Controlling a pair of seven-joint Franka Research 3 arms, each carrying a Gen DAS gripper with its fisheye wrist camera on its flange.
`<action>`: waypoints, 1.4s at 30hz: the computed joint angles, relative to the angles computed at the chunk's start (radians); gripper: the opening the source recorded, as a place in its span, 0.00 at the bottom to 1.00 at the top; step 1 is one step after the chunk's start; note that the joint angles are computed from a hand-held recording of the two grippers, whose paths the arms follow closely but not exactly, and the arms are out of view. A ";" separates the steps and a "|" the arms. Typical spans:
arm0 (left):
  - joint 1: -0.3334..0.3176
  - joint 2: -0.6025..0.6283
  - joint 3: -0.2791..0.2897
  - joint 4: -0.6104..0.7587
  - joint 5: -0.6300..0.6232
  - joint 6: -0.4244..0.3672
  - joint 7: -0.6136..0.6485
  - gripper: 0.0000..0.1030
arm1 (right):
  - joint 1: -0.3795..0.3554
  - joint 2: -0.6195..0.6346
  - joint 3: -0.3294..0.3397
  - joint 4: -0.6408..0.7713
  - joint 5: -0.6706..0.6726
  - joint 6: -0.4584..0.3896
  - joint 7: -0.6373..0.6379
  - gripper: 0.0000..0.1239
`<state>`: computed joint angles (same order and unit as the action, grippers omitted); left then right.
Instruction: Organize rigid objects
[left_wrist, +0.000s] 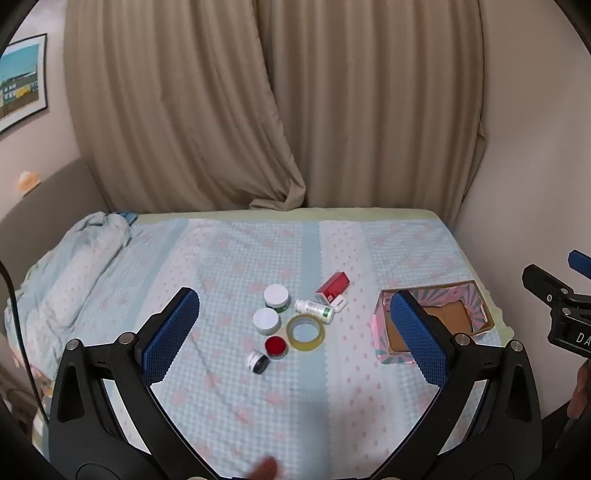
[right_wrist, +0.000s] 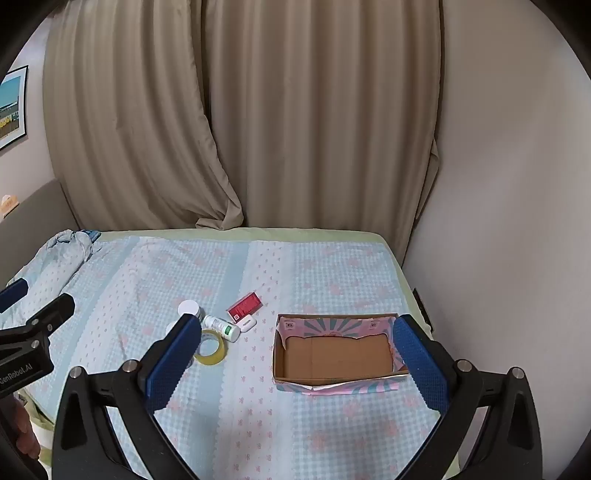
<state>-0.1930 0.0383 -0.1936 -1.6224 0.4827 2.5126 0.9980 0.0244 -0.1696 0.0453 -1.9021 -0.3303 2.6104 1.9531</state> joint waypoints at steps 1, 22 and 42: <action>0.000 0.001 0.000 0.000 0.003 0.000 -0.002 1.00 | 0.000 0.000 0.000 0.000 -0.002 0.003 0.001 0.83; -0.006 0.010 0.002 0.009 0.035 0.006 -0.025 1.00 | -0.001 0.006 -0.002 -0.006 0.000 0.029 -0.011 0.83; -0.004 0.015 0.003 0.001 0.008 0.026 -0.015 1.00 | 0.004 0.011 0.001 -0.001 -0.011 0.030 -0.001 0.83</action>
